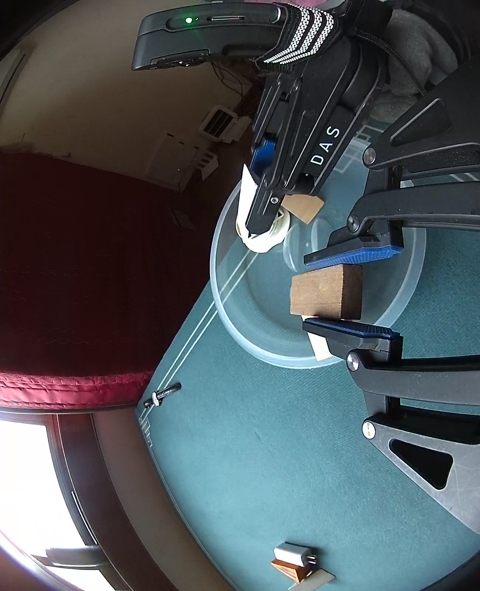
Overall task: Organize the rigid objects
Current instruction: 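Open the left tool to drop the brown block while the right tool releases the white cube into the basin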
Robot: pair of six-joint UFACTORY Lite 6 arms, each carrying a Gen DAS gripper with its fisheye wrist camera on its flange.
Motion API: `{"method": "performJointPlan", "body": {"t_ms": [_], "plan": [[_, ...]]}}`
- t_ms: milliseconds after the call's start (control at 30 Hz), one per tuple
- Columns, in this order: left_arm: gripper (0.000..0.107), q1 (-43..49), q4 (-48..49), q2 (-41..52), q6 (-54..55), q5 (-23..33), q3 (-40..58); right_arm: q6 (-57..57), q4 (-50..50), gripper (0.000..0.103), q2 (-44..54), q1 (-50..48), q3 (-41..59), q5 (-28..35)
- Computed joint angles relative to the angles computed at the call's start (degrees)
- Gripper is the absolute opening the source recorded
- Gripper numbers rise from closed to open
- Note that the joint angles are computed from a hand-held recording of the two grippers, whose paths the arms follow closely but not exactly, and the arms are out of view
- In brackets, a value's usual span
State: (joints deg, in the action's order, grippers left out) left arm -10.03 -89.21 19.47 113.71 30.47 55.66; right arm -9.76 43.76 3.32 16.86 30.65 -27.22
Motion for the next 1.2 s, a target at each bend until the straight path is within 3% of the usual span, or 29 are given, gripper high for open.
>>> {"method": "performJointPlan", "body": {"t_ms": [267,567,767,900,1033,1200], "plan": [[0.029,2.1,5.0,2.8,-6.3,4.7,2.6,0.5,-0.4,0.033,0.6,-0.8,0.3,0.0],[0.030,1.7,2.8,3.1,-4.6,1.5,2.6,2.2,-2.3,0.033,0.8,-1.6,0.2,0.0],[0.047,2.2,-1.4,3.7,-1.4,-0.7,2.6,2.9,-2.8,0.034,1.2,-1.5,0.5,0.2],[0.049,2.9,-3.3,3.6,0.5,-1.5,2.4,3.7,-3.6,0.035,2.2,-1.6,1.0,0.2],[0.053,3.8,-5.2,3.8,2.1,-1.8,2.5,2.6,-2.1,0.043,2.8,-0.9,1.4,0.0],[0.053,4.6,-6.4,4.5,2.9,-2.6,3.0,-1.7,2.6,0.043,3.8,0.4,2.4,-0.3]]}}
